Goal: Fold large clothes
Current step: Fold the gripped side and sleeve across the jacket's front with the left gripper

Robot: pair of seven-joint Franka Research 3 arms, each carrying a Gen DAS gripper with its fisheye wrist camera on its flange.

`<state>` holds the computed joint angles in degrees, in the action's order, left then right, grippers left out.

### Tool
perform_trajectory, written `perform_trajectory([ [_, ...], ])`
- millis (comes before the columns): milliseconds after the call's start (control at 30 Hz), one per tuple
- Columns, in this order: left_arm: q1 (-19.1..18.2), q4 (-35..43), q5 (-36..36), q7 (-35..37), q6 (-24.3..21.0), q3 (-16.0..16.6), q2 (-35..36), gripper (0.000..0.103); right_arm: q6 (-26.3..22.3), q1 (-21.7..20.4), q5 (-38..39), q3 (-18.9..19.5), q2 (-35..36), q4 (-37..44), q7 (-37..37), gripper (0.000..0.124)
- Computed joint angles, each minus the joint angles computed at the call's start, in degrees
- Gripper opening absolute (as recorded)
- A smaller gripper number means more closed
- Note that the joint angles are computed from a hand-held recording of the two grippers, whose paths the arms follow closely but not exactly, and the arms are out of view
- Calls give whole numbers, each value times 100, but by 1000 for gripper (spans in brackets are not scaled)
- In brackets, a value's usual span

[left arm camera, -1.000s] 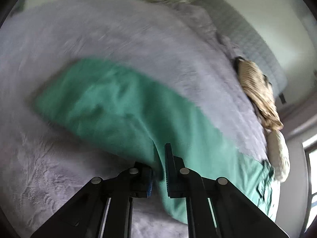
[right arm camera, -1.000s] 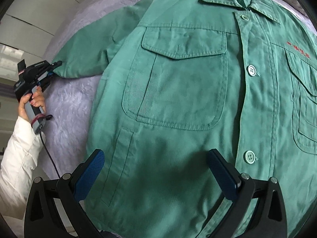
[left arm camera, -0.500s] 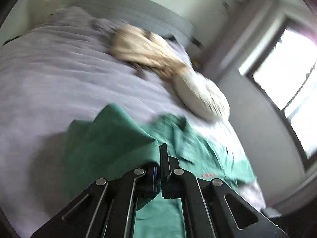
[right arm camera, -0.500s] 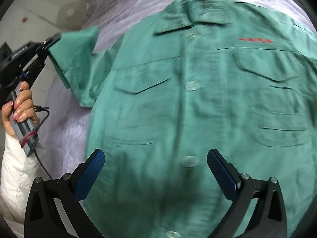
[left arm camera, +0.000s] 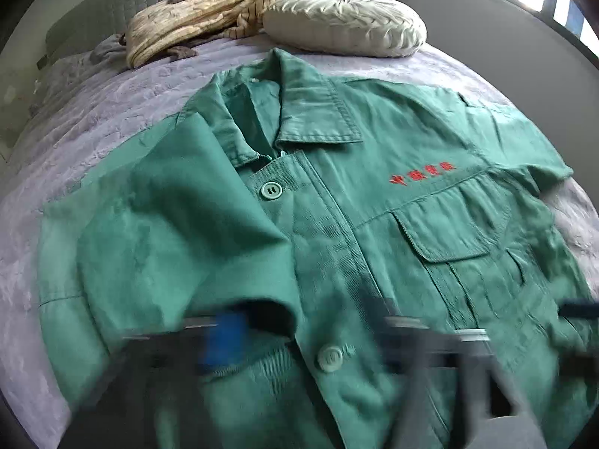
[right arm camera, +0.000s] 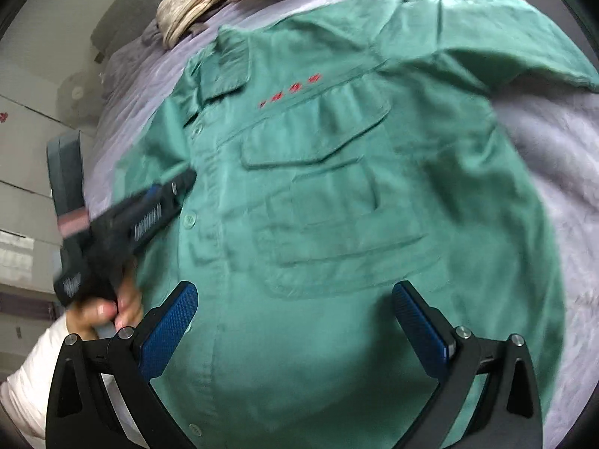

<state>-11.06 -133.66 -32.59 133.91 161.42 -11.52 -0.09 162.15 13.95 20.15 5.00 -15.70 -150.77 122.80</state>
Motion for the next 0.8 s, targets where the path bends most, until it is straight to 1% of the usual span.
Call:
perform_trajectory([
  [33, -18, -97, -288, 288, 128, -16, -63, 79, -13, -75, -127, 7, 78, 115, -6, 103],
  [67, -18, -248, -329, 436, 159, 11, -260, 79, -4, -102, -186, -18, 137, 186, -69, 103],
  [133, -40, -505, -156, 429, 295, 143, -553, 79, 4, -130, -306, -31, 363, 485, -180, 103],
  [167, -13, -684, 30, 250, 520, 219, -702, 79, 19, -117, -358, -42, 525, 707, -291, 103],
  [200, 101, -838, 345, -90, 684, 273, -826, 79, 33, -99, -407, -39, 651, 886, -377, 103],
  [233, 305, -959, 790, -553, 797, 274, -908, 79, 46, -62, -429, -43, 804, 1098, -506, 103],
  [267, 567, -1037, 1313, -1067, 908, 208, -921, 79, 47, -7, -439, -44, 1050, 1414, -682, 103],
  [300, 922, -1136, 1933, -1657, 1008, 92, -946, 79, 25, 36, -485, -25, 1186, 1621, -770, 103],
  [333, 1299, -1181, 2536, -2220, 1048, -40, -931, 79, -15, 92, -526, -7, 1468, 1964, -911, 103],
  [367, 1673, -1159, 3124, -2764, 991, -165, -856, 79, -116, 165, -662, 29, 1877, 2456, -1024, 103],
  [433, 2135, -1067, 4060, -3606, 852, -252, -660, 79, -279, 315, -807, 51, 2503, 3180, -1199, 103],
  [500, 2386, -1055, 4898, -4281, 947, -259, -510, 79, -527, 554, -1161, -36, 3172, 3980, -1155, 103],
  [533, 2445, -1045, 5230, -4556, 986, -239, -451, 79, -632, 663, -1288, -105, 3385, 4241, -1125, 103],
  [567, 2508, -1019, 5576, -4898, 997, -214, -381, 79, -798, 810, -1496, -189, 3724, 4664, -1064, 103],
  [600, 2474, -1000, 5566, -5006, 1010, -126, -320, 79, -952, 921, -1625, -257, 3958, 4961, -1021, 103],
  [633, 2368, -968, 5259, -4897, 1020, -12, -257, 79, -1346, 1119, -1899, -394, 4284, 5422, -886, 103],
  [667, 2243, -948, 4845, -4671, 981, 104, -230, 79, -1625, 1269, -2115, -512, 4461, 5687, -763, 102],
  [700, 2118, -891, 4434, -4465, 924, 203, -168, 79, -1927, 1418, -2369, -633, 4645, 5944, -651, 98],
  [733, 2013, -852, 4090, -4276, 866, 292, -138, 79, -2298, 1592, -2701, -790, 4823, 6208, -517, 79],
  [767, 1930, -821, 3901, -4172, 819, 371, -116, 79, -2399, 1703, -2948, -886, 4880, 6274, -388, 66],
  [800, 1856, -803, 3712, -4017, 815, 458, -92, 79, -2264, 1689, -3016, -888, 4798, 6143, -317, 37],
])
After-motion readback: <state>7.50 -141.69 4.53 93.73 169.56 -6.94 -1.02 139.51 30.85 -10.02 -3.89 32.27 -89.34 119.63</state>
